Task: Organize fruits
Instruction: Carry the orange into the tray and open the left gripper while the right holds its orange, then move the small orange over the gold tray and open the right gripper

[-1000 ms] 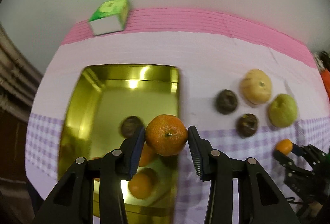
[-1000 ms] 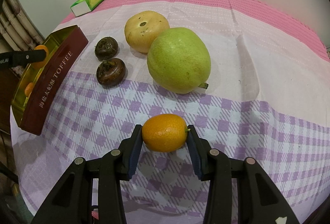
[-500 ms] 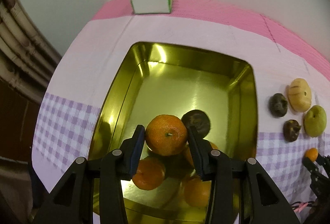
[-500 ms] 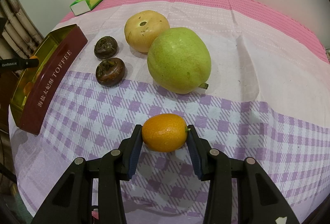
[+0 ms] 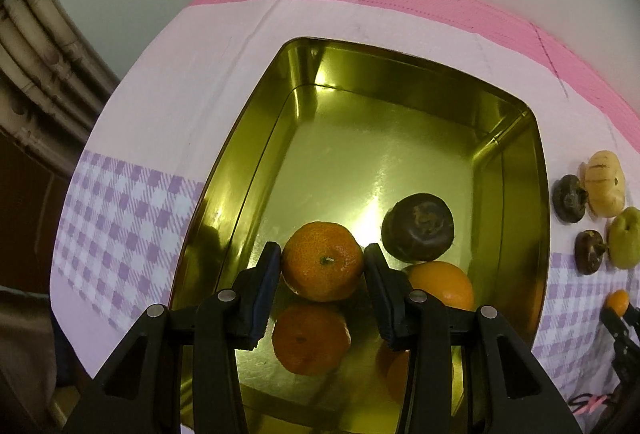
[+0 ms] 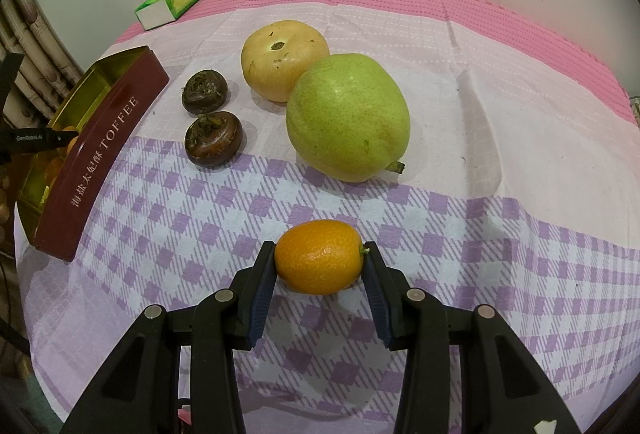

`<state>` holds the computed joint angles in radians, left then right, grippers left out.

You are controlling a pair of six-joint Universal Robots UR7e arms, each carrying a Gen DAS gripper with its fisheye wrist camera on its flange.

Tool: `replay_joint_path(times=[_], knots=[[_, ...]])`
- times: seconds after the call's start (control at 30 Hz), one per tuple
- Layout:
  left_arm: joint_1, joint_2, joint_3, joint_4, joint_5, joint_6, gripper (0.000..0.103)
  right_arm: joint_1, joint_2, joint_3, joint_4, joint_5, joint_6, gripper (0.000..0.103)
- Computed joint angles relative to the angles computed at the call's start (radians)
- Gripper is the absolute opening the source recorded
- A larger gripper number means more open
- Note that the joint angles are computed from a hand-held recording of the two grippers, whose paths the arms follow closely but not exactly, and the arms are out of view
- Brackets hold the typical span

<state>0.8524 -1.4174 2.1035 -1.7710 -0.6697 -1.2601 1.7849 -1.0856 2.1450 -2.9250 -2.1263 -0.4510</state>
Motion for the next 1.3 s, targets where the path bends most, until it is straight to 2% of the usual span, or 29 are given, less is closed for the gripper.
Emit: replay_joint_path(times=[0.57, 0.83, 1.13, 1.27, 1.3], knots=[[0.008, -0.008, 0.029, -0.046, -0.006, 0.025, 0.045, 0.005, 0.008, -0.004, -0.011, -0.014, -0.005, 0.040], [0.005, -0.017, 0.023, -0.022, -0.008, 0.010, 0.058, 0.014, 0.014, -0.013, 0.000, -0.011, 0.012, 0.040], [-0.044, -0.050, 0.032, 0.006, 0.012, -0.004, 0.065, 0.039, -0.008, 0.002, 0.020, 0.021, 0.012, 0.040], [-0.098, -0.090, 0.044, 0.051, 0.055, -0.048, 0.066, 0.066, 0.002, -0.008, 0.034, 0.038, 0.011, 0.040], [-0.110, -0.103, 0.048, 0.063, 0.067, -0.062, 0.070, 0.073, 0.006, -0.015, 0.041, 0.045, 0.008, 0.040]])
